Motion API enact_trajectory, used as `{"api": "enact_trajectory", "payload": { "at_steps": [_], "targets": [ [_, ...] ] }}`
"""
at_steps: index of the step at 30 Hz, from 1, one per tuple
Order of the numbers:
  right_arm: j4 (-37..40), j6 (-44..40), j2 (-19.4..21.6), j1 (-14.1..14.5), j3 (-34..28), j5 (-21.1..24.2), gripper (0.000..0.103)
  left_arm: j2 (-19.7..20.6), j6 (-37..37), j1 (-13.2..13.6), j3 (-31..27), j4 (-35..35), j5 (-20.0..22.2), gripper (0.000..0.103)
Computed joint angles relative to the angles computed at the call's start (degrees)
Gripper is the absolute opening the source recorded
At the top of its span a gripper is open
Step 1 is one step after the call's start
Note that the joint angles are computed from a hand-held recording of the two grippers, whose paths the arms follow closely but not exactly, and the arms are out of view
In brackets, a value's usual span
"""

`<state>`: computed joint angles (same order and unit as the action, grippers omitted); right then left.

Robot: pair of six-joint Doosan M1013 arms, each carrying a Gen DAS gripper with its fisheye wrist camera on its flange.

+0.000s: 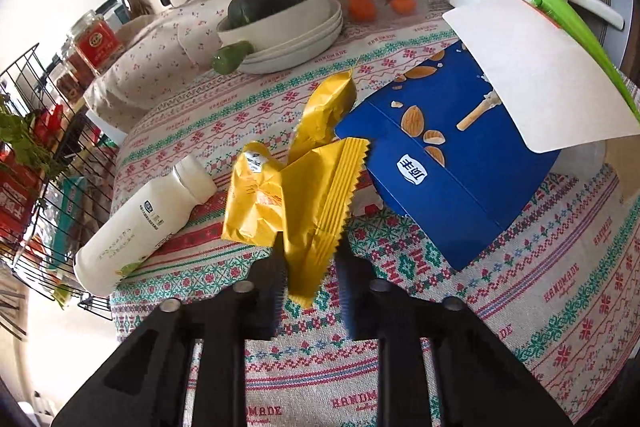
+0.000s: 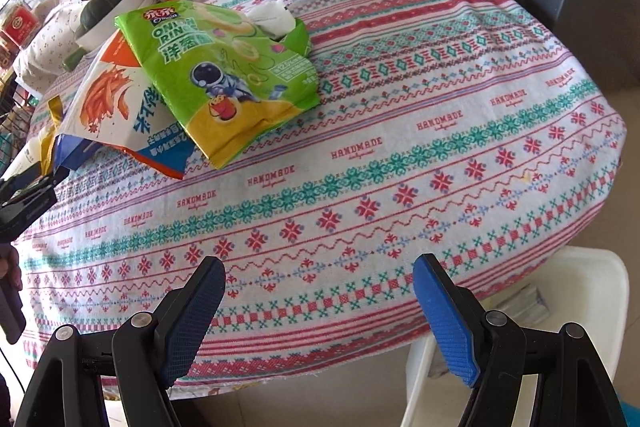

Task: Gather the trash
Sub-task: 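Grasp the yellow wrapper with the left gripper while the right gripper grasps the green onion-ring bag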

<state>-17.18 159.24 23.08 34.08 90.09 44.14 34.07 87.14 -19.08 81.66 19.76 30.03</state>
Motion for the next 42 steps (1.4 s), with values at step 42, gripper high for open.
{"api": "enact_trajectory", "payload": {
  "at_steps": [42],
  "targets": [
    [-17.6, -13.6, 12.6, 1.1, -15.8, 9.8, 0.062, -11.7, 20.6, 2.8, 8.1, -45.7, 3.9, 0.014]
  ]
}}
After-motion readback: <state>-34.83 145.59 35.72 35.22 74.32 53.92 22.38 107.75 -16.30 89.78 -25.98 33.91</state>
